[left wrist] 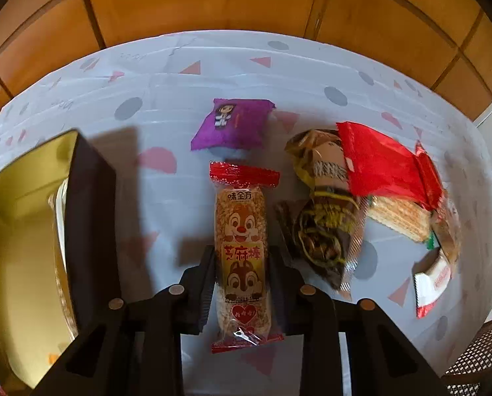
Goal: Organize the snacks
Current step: 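Grasp the chipmunk-printed rice bar with the left gripper, then lift the rice bar with the left gripper while the right grasps the red candy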
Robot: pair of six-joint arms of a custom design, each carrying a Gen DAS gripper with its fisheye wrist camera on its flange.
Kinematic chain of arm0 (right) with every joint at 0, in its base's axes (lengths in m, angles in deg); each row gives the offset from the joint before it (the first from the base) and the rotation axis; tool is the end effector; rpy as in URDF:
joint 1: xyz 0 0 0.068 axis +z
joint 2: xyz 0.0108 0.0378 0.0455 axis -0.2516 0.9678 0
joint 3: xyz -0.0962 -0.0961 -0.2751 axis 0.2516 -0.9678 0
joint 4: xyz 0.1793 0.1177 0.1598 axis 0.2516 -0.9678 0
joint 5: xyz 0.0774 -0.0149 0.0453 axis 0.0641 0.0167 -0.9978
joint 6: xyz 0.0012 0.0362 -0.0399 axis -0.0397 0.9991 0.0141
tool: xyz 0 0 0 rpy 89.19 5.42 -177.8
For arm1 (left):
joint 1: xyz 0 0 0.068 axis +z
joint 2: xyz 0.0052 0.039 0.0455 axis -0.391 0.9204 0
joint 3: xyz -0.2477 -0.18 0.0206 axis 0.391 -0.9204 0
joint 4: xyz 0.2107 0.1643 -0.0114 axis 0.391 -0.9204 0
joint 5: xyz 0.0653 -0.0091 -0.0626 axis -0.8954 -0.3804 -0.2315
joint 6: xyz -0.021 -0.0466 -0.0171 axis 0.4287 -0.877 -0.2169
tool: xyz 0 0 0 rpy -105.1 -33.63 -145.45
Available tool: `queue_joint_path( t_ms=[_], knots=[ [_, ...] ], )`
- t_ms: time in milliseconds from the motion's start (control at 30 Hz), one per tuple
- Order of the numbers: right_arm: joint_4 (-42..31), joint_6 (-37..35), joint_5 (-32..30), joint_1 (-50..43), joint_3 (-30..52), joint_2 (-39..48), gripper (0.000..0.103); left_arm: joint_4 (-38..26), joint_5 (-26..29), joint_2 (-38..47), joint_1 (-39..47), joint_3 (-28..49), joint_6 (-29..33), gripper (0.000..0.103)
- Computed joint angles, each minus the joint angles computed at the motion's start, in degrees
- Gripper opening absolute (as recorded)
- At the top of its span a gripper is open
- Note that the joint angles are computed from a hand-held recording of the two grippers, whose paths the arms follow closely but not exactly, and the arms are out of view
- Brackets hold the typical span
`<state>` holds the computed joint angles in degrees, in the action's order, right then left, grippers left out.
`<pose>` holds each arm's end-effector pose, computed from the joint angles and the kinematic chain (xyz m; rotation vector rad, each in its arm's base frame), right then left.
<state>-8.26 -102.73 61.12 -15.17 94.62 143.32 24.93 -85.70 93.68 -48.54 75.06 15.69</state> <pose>0.2687 0.0073 0.2705 -0.4145 2.4260 0.2475 0.3069 -0.1407 0.2139 -0.2067 2.7614 -0.0518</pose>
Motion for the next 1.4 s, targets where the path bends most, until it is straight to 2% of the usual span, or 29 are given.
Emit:
queue_joint_path(
  t_ms=[167, 400, 500, 600, 733, 833, 900, 1000, 1067, 1400],
  knots=[
    [0.6, 1.9, -0.8, -2.0, 0.4, 0.5, 0.078, 3.0, -3.0, -8.3, -6.7, -8.5, -1.9, 0.03],
    [-2.4, 8.5, -7.0, -9.0, 3.9, 4.9, 0.077, 5.7, -5.9, -15.3, -18.0, -16.7, -3.7, 0.03],
    [-4.4, 10.4, -9.2, -10.9, 5.2, 7.4, 0.073, 9.0, -10.9, -16.2, -21.9, -19.9, -4.8, 0.031],
    [-5.8, 11.4, -10.2, -11.2, 5.3, 8.7, 0.066, 10.4, -10.9, -16.8, -21.8, -21.0, -5.5, 0.031],
    [-5.6, 11.3, -8.8, -8.7, 4.0, 8.9, 0.058, 13.1, -10.4, -19.0, -21.8, -23.6, -5.8, 0.031],
    [-5.5, 9.4, -8.5, -5.5, 2.4, 8.0, 0.058, 14.2, -10.4, -19.4, -21.7, -24.5, -5.4, 0.031],
    [-5.1, 6.0, -5.7, -1.5, 1.7, 6.1, 0.058, 15.4, -10.4, -18.7, -21.4, -24.5, -4.8, 0.031],
    [-6.0, 2.1, -3.4, 3.6, 3.0, 5.0, 0.06, 16.5, -10.2, -19.7, -21.4, -25.6, -5.0, 0.031],
    [-6.1, 2.4, -1.5, 5.7, 4.5, 5.6, 0.061, 17.1, -9.9, -19.9, -21.1, -25.9, -5.0, 0.031],
    [-2.4, 20.8, -4.0, 6.6, 14.9, 21.2, 0.061, 19.4, -9.3, -21.0, -20.8, -27.4, -4.9, 0.031]
  ],
)
